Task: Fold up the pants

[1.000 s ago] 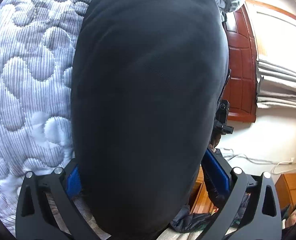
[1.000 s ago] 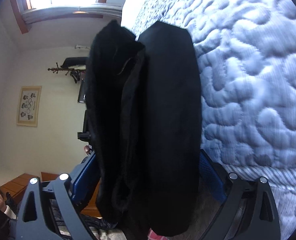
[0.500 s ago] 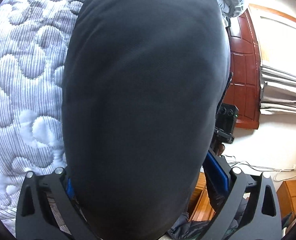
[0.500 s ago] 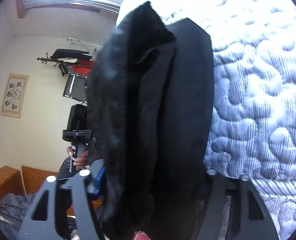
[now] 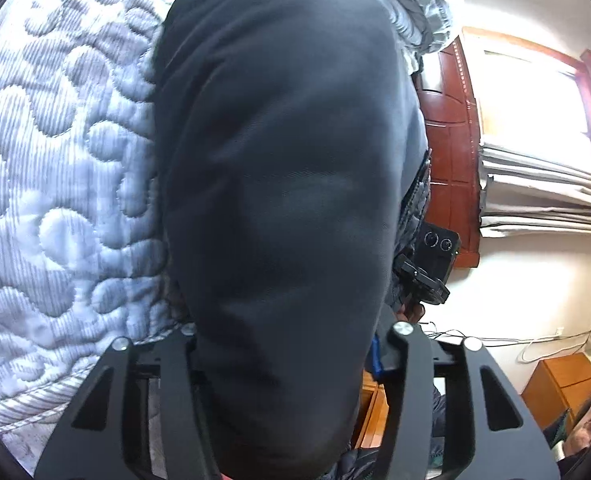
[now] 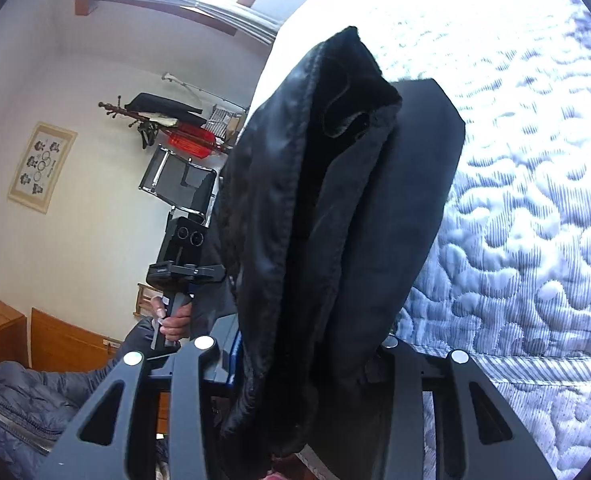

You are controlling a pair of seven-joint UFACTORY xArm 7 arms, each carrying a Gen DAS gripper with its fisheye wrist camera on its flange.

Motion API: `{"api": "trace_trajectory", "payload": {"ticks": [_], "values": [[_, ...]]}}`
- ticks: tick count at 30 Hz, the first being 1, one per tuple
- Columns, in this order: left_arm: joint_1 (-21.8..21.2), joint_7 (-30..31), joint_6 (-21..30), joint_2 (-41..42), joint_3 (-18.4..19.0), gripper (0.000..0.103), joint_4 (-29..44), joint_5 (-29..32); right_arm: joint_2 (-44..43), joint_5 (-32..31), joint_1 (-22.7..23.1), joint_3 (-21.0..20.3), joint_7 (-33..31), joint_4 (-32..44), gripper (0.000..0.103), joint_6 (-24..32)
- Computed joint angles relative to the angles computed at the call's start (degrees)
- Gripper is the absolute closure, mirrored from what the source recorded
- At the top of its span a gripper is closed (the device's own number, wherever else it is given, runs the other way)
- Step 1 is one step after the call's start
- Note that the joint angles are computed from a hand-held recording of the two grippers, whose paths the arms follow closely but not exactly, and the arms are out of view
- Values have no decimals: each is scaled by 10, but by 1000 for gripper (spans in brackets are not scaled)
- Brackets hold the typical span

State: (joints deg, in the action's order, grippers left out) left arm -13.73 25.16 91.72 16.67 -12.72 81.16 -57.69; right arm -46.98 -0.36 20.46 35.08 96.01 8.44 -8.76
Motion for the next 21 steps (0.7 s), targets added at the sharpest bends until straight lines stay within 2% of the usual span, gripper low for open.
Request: {"api": "trace_trajectory", "payload": {"ticks": [4,9,16,21], "values": [[0,20,-5,-21,-3,64,-20,-29,-21,-10,6,-17,-17,18,63,44],[-5,29,-12,-25,-2,64,-6,-47,-41,-22,11,-36,-33,35,63,86],[-16,13,-33,-7,-9,64,54,-60,-6,-44,5,-111,-129,89,63,111],[-21,-7,-57,22,-17,63,115,-57,18,-34,12,-159,-203,117,63,119]]}}
